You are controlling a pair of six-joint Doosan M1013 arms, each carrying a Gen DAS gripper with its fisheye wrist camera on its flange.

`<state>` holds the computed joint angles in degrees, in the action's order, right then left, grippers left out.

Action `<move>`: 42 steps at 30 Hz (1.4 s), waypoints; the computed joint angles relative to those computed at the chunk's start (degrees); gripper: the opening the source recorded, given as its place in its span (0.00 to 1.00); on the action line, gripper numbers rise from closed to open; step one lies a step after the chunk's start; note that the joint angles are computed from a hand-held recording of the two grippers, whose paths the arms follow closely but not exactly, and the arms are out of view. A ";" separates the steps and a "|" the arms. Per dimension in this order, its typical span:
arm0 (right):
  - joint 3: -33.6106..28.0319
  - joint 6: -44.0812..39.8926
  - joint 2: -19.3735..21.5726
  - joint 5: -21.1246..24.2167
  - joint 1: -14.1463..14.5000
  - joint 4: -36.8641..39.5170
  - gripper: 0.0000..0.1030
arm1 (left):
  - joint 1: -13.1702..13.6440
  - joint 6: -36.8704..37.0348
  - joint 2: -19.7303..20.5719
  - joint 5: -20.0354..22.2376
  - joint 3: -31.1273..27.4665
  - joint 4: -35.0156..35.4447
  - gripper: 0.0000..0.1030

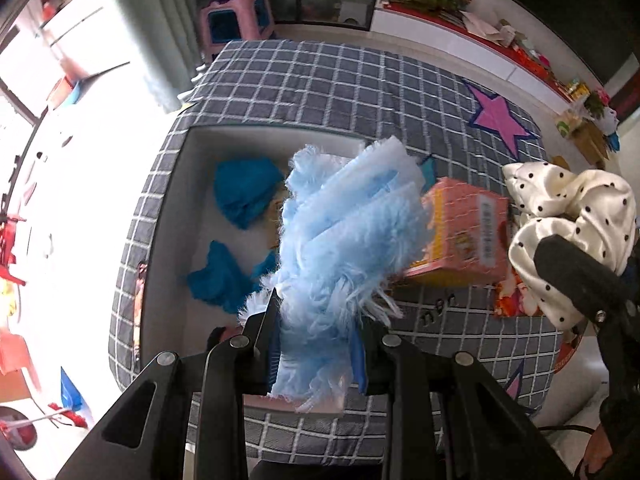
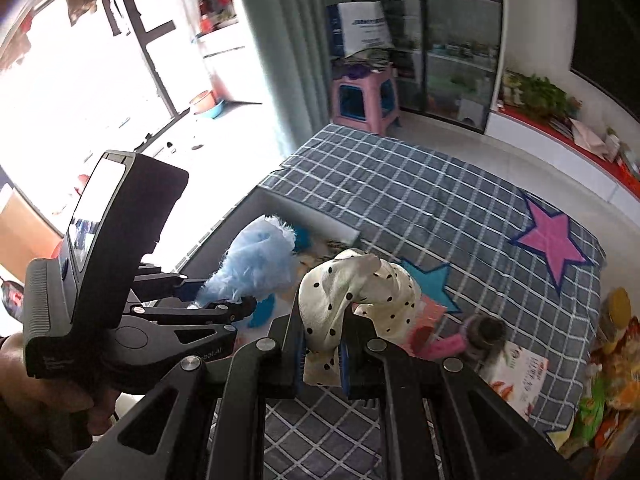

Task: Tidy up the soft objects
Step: 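Carry the blue duster over the white box while the right tool carries the polka-dot cloth, then open the left tool releasing the duster while the right tool releases the polka-dot cloth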

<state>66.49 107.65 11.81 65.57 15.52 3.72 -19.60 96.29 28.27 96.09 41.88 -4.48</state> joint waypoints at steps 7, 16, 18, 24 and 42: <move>-3.40 -2.99 3.01 2.23 1.65 1.30 0.13 | 2.39 -0.36 -0.38 0.58 1.83 -0.50 0.30; -6.35 -5.80 6.28 6.19 3.00 4.65 0.14 | 4.55 -0.22 -1.52 1.25 6.31 -0.55 0.30; -6.69 -6.37 6.84 6.98 3.30 6.00 0.14 | 5.11 -0.30 -1.68 1.77 7.29 -0.45 0.30; -8.85 -8.58 9.20 9.69 4.37 8.14 0.13 | 6.03 -0.16 -1.36 2.81 7.99 -0.81 0.30; -16.57 -7.54 14.90 15.89 3.34 6.64 0.14 | 6.85 1.32 2.22 4.76 4.17 -1.85 0.30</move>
